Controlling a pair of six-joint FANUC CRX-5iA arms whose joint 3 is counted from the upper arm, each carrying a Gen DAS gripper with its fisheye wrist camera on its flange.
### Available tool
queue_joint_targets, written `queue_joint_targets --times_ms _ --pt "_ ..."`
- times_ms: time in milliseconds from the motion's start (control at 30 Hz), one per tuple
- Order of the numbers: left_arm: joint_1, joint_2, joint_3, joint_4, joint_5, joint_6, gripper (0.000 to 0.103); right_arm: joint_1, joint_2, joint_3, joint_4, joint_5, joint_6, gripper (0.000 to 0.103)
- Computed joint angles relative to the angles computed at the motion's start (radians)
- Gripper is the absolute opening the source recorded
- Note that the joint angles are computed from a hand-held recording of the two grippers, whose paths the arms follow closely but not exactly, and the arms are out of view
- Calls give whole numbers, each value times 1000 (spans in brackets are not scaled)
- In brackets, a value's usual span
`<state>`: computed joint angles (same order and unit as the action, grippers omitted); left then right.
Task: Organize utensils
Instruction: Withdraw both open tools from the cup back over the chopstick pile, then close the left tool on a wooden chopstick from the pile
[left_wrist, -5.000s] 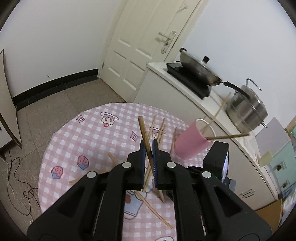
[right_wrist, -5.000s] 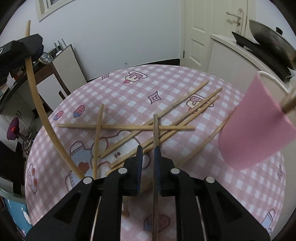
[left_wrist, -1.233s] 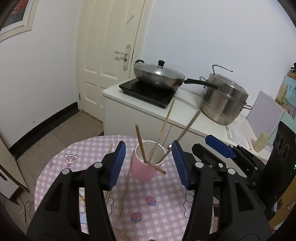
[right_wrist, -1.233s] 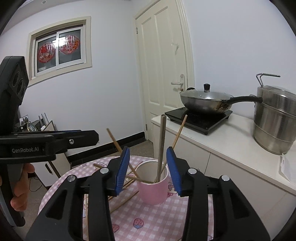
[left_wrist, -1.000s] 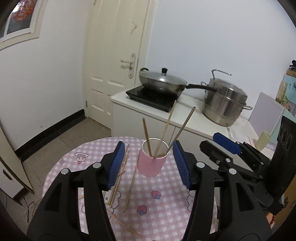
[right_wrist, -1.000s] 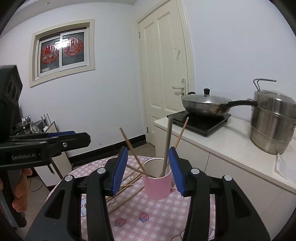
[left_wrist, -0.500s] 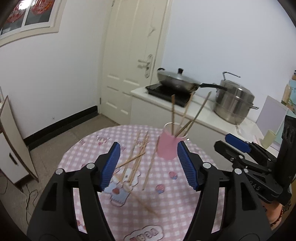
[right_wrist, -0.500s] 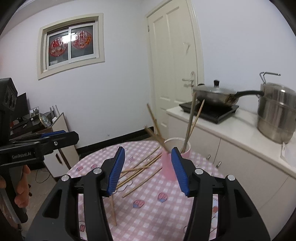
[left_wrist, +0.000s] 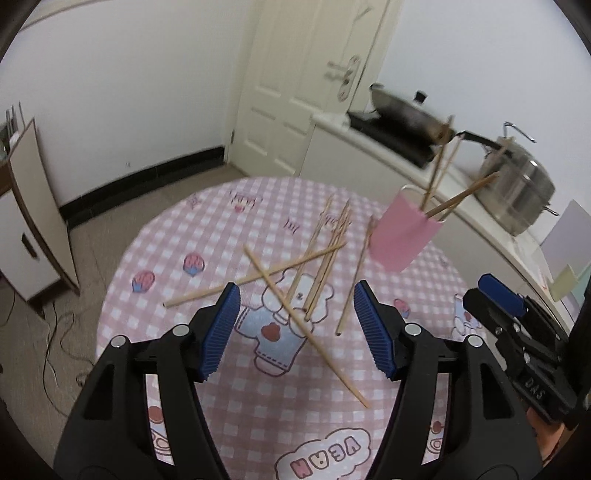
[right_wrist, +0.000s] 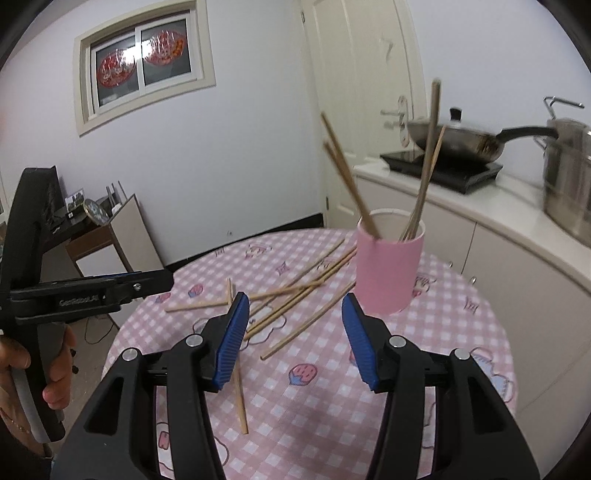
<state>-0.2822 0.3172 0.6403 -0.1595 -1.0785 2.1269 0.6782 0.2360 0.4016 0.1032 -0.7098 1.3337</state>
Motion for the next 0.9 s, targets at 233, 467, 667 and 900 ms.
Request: queue_joint_targets --times_ms 233,467,667,900 --pt "30 111 100 48 -83 2 53 -16 79 91 -73 -80 53 50" --pt "67 239 227 115 -172 -6 41 -34 154 185 -129 -149 88 50" --pt "74 319 329 121 -236 -15 34 -46 202 256 -168 -201 115 50" --pt "72 359 389 104 -268 -37 11 -47 240 305 -172 -236 121 50"
